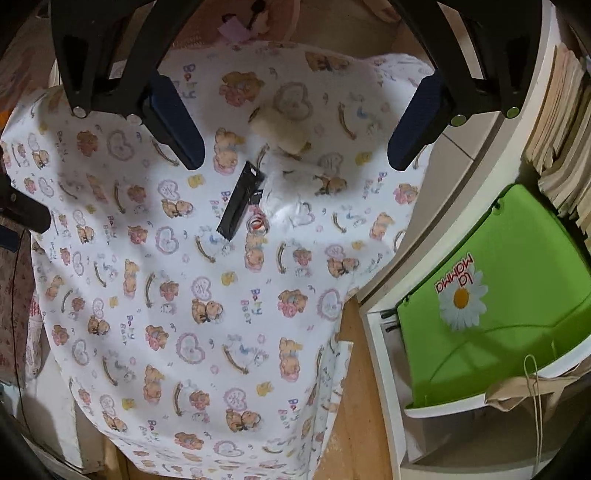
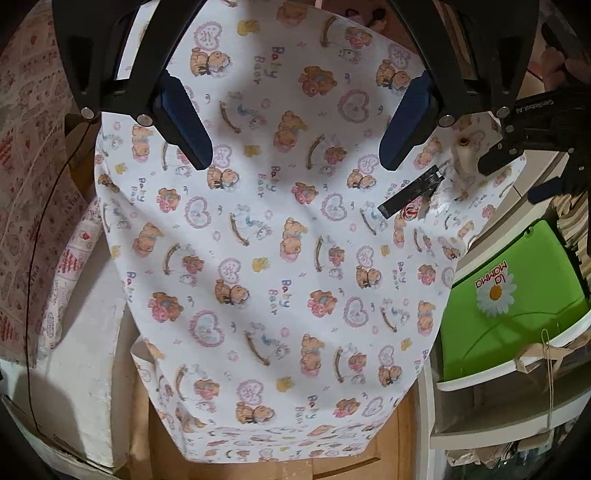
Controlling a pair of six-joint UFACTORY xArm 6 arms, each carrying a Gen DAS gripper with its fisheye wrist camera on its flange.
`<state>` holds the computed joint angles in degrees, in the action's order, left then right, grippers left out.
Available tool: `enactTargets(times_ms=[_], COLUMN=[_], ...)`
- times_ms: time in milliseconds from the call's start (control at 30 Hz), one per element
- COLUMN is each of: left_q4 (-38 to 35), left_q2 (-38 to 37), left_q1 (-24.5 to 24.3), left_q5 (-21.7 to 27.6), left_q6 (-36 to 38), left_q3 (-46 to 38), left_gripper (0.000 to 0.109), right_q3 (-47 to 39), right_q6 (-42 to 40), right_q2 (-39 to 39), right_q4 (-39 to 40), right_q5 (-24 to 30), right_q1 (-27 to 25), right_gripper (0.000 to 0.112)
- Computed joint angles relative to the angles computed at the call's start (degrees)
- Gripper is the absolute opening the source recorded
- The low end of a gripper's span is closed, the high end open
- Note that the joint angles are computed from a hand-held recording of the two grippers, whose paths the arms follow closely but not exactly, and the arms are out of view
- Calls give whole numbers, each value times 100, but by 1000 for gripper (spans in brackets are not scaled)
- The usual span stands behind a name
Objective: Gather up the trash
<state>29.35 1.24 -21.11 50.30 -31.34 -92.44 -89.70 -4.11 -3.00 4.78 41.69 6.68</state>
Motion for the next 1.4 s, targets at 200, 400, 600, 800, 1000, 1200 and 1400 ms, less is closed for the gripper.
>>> enactTargets(times_ms=[200,400,600,800,1000,1200,1400], left_q4=[-243,-1189,-1937,-3512,-2794,-2295,-2129], left_q2=[270,769,972,949,1280,1320,1266], left_q1=[89,438,756,1074,721,486,435], left_q5=[232,1060,1280,1350,1862,1972,1888], left_q6=[139,337,518,814,683,398,253], left_q3=[-346,-1122,-1409,-1323,-1743,-1775,-1794], left_gripper=[98,91,73,60,62,38,22], right_q3=[-78,-225,-208,-205,-185,-234,-319], right_q6=[0,109,278,312,403,504,690], right_q2=[88,208,258,268,301,345,442], right_q4=[-27,131,-59,-154,-372,-391,-592], right_q5=[66,338,445,485,500,541,462], right_q1=[55,4,30,83,171,211,261], right_gripper=[93,93,93,93,93,93,93])
